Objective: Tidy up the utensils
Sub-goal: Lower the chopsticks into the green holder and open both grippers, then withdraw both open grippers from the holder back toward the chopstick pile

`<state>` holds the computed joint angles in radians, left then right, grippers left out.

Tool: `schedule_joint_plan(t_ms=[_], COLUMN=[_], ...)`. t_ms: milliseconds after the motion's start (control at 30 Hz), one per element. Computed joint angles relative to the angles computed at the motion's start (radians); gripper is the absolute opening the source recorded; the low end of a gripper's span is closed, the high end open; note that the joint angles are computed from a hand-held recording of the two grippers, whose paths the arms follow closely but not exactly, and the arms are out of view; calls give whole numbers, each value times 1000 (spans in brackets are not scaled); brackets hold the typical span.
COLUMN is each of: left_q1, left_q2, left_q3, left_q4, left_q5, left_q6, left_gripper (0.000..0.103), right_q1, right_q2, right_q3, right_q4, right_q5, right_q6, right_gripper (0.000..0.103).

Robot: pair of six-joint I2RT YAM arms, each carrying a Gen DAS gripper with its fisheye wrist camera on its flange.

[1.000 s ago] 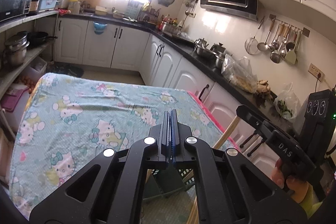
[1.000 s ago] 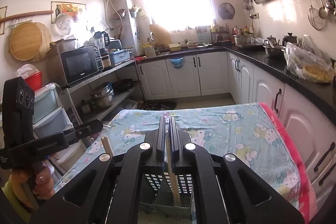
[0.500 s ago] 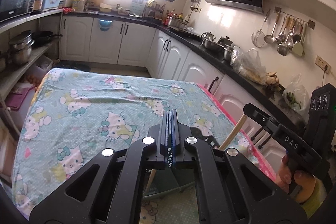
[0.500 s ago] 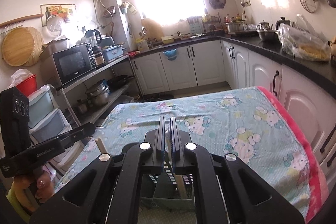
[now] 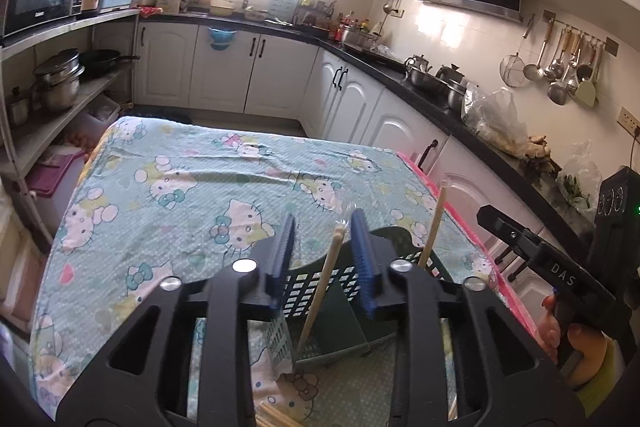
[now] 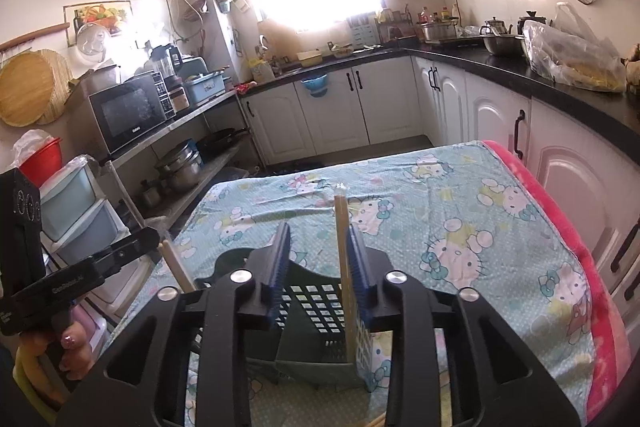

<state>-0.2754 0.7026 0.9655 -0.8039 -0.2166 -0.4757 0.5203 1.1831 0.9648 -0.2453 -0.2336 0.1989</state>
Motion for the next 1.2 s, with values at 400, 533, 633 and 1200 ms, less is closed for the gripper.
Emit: schedule_joint_plan(t_ms=[400, 533, 633, 1200], left_q1=[-81, -122, -159, -454], left_q2=[-66, -95, -123, -199], left_q3=[-13, -18, -27, -37], left_q4=[-58, -89, -120, -341], left_q5=[-96, -138, -172, -417], left_q6=[-52, -77, -109, -381], left_gripper=[64, 76, 84, 88], right_q1=[-37, -33, -35, -31], right_q2=[-75, -99, -114, -229], right_q3=[-64, -89, -104, -194], right_q4=[-24, -40, -57, -128], right_q5=[-11, -11, -15, -34], right_q6=[-25, -29, -37, -60], right_gripper=[41, 44, 44, 48])
